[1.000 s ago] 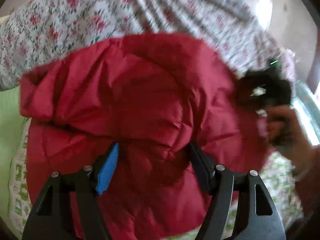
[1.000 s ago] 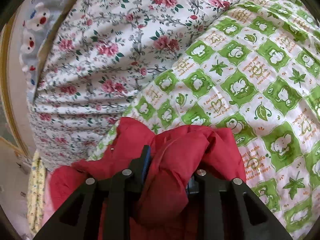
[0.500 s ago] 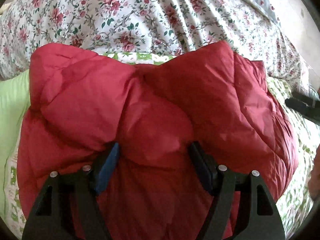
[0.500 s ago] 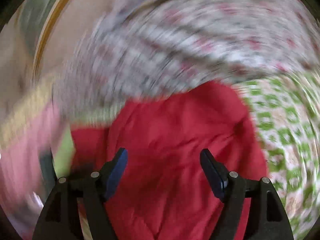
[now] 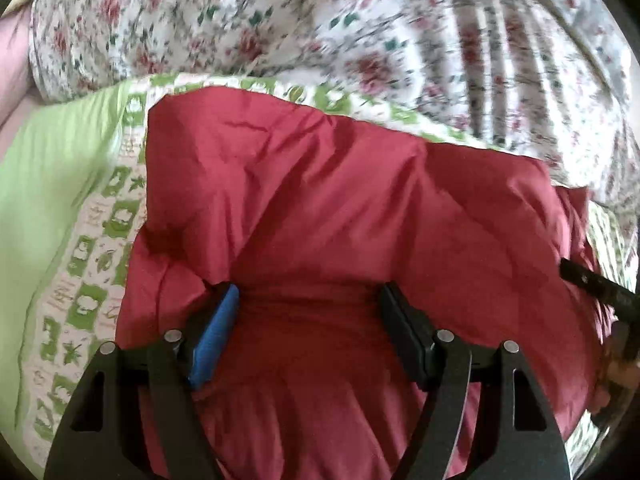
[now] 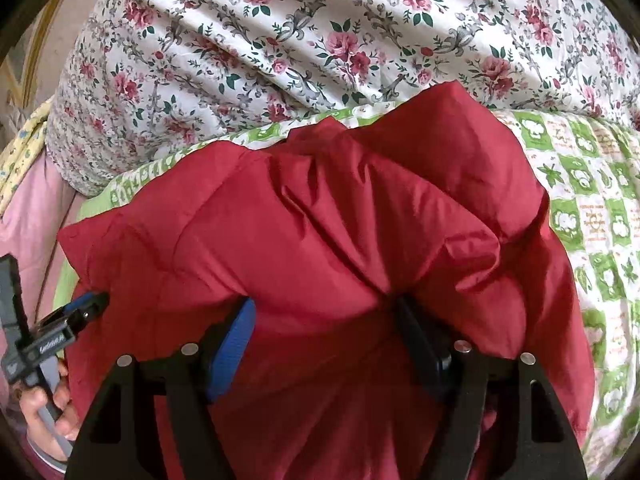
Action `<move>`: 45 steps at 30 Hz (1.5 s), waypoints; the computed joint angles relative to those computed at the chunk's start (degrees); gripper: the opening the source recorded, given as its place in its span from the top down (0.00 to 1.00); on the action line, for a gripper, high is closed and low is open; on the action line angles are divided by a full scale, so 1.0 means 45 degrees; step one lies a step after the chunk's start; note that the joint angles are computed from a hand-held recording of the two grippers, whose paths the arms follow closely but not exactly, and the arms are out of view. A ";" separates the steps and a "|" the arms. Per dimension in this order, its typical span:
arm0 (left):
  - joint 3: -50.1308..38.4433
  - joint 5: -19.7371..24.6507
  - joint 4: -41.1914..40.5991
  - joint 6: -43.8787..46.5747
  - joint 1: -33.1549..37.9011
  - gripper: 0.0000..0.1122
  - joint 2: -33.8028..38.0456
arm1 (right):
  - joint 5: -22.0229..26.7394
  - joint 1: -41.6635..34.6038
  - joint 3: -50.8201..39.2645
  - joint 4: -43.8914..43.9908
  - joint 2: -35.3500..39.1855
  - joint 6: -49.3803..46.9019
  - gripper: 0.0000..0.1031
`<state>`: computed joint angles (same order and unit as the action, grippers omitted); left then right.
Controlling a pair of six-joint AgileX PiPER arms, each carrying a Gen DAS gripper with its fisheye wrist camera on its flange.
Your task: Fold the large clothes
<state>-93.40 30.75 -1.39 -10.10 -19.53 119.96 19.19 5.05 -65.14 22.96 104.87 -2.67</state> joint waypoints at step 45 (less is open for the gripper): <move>0.3912 -0.1301 -0.2989 0.3240 0.0958 0.20 -0.2579 | 0.1008 -0.3472 0.5849 0.4115 -0.6950 -0.3312 0.23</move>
